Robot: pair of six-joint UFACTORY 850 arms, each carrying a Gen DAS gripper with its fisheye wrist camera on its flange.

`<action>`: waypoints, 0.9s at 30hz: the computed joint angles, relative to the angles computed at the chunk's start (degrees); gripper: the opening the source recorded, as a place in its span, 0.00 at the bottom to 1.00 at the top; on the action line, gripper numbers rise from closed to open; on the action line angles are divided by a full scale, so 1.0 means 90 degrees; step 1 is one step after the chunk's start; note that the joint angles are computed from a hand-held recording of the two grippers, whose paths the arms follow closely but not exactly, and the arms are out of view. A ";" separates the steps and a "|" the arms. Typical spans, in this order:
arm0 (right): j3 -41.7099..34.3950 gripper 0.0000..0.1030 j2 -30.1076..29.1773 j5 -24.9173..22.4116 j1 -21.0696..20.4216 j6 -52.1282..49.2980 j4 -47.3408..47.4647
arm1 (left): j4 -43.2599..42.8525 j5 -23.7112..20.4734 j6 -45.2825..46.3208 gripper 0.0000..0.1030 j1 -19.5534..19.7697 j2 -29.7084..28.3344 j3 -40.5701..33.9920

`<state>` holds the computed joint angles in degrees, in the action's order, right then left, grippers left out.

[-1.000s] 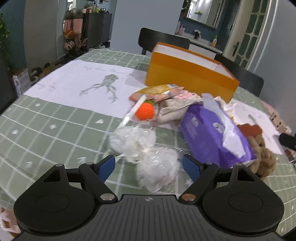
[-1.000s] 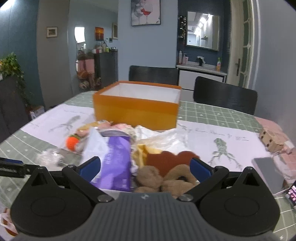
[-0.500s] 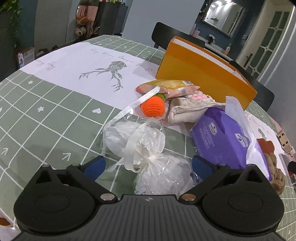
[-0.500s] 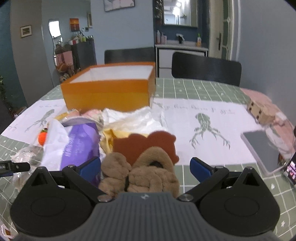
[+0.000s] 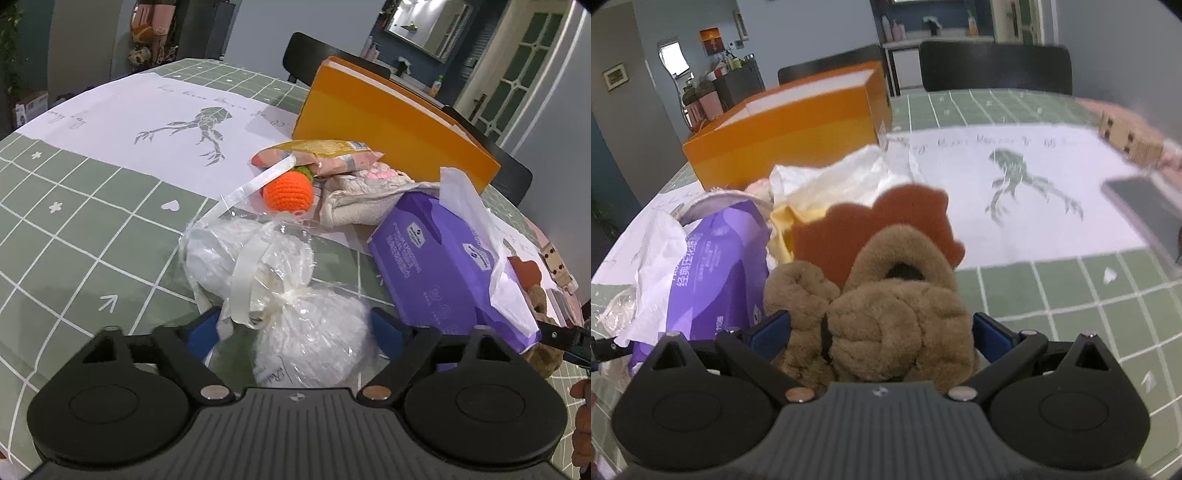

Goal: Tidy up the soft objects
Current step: 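Grasp the clear bag of white balls with left gripper while right grasps brown plush, then carry the bag and plush into the orange box and open both grippers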

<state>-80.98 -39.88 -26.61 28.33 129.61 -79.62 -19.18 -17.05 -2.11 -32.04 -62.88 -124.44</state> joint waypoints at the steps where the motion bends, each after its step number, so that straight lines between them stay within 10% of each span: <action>1: 0.0009 0.94 0.0006 0.0053 -0.0009 0.0026 0.0022 | -0.0082 -0.0004 0.0104 0.83 0.0003 0.0007 0.0008; 8: 0.0204 0.72 0.0246 0.0446 -0.0094 0.0206 0.0073 | -0.2357 0.0066 0.2373 0.62 0.0095 0.0178 0.0347; 11: 0.0309 0.48 0.0393 0.0339 -0.0074 0.0324 -0.0005 | -0.3191 0.0171 0.3298 0.58 0.0111 0.0376 0.0624; 27: 0.1068 0.38 0.1212 -0.0565 0.0150 0.2118 -0.1963 | -0.5209 0.0163 0.5814 0.58 0.0433 0.1313 0.1546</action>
<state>-71.37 -28.97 -31.70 29.68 148.67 -97.29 -66.06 -15.59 50.22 -28.14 -51.07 -110.53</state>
